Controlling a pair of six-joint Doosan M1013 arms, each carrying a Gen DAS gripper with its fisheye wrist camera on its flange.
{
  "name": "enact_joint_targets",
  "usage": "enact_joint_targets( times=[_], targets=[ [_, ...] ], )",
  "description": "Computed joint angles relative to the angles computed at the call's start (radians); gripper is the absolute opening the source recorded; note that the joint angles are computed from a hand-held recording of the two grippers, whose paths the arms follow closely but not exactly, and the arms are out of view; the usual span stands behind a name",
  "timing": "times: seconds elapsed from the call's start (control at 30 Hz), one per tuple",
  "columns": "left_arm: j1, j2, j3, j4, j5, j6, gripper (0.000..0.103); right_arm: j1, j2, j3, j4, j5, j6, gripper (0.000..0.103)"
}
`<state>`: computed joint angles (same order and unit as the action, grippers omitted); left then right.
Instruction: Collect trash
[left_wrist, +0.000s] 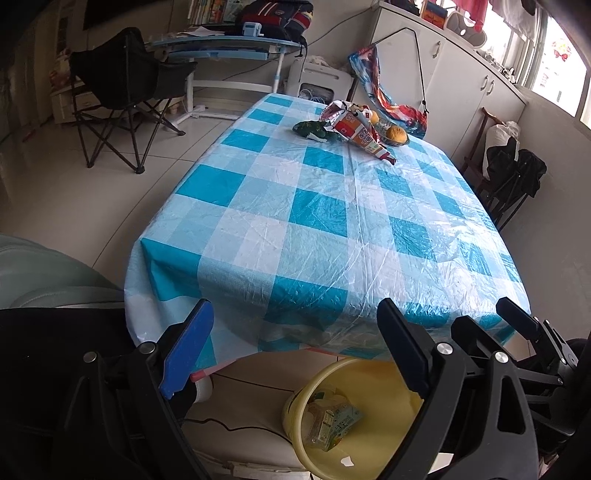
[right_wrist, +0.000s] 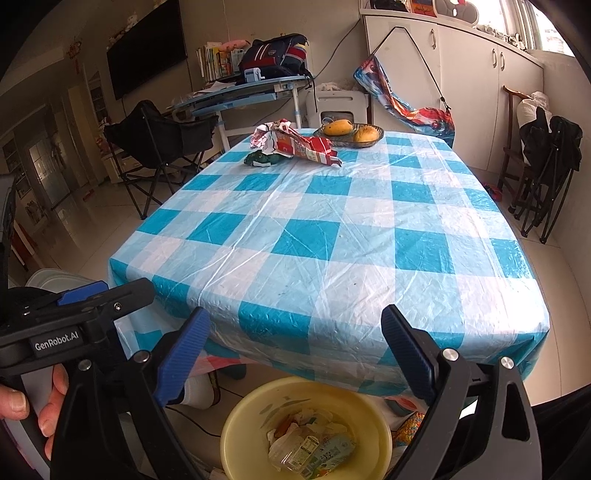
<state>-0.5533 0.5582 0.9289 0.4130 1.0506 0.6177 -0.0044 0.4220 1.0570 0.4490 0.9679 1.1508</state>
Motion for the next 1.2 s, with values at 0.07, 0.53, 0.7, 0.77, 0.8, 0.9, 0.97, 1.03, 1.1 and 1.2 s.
enact_joint_targets(
  times=[0.07, 0.53, 0.7, 0.77, 0.8, 0.9, 0.97, 1.03, 1.1, 1.2],
  targets=[
    [0.002, -0.002, 0.004, 0.002, -0.006, -0.012, 0.086, -0.003, 0.005, -0.013, 0.025, 0.008, -0.010, 0.090],
    [-0.001, 0.055, -0.079, 0.030, 0.067, 0.006, 0.087, -0.026, 0.107, -0.198, 0.106, 0.103, -0.068, 0.092],
    [-0.005, 0.079, -0.115, 0.027, 0.107, 0.037, 0.087, -0.029, 0.119, -0.201, 0.114, 0.147, -0.031, 0.092],
    [-0.004, 0.084, -0.122, 0.021, 0.113, 0.044, 0.087, -0.029, 0.116, -0.197, 0.121, 0.148, -0.035, 0.092],
    [-0.005, 0.086, -0.125, 0.019, 0.114, 0.047, 0.087, -0.029, 0.116, -0.196, 0.123, 0.148, -0.035, 0.092],
    [-0.005, 0.088, -0.129, 0.016, 0.115, 0.054, 0.087, -0.028, 0.119, -0.198, 0.119, 0.160, -0.023, 0.092],
    [-0.004, 0.087, -0.126, 0.015, 0.114, 0.055, 0.087, -0.025, 0.121, -0.201, 0.114, 0.166, -0.020, 0.092],
    [-0.004, 0.086, -0.126, 0.013, 0.115, 0.054, 0.087, -0.024, 0.120, -0.200, 0.112, 0.167, -0.022, 0.092],
    [-0.003, 0.086, -0.124, 0.010, 0.116, 0.051, 0.087, -0.022, 0.121, -0.199, 0.107, 0.170, -0.021, 0.092],
    [-0.001, 0.085, -0.122, 0.009, 0.117, 0.052, 0.087, -0.019, 0.121, -0.196, 0.097, 0.174, -0.018, 0.092]
  ],
)
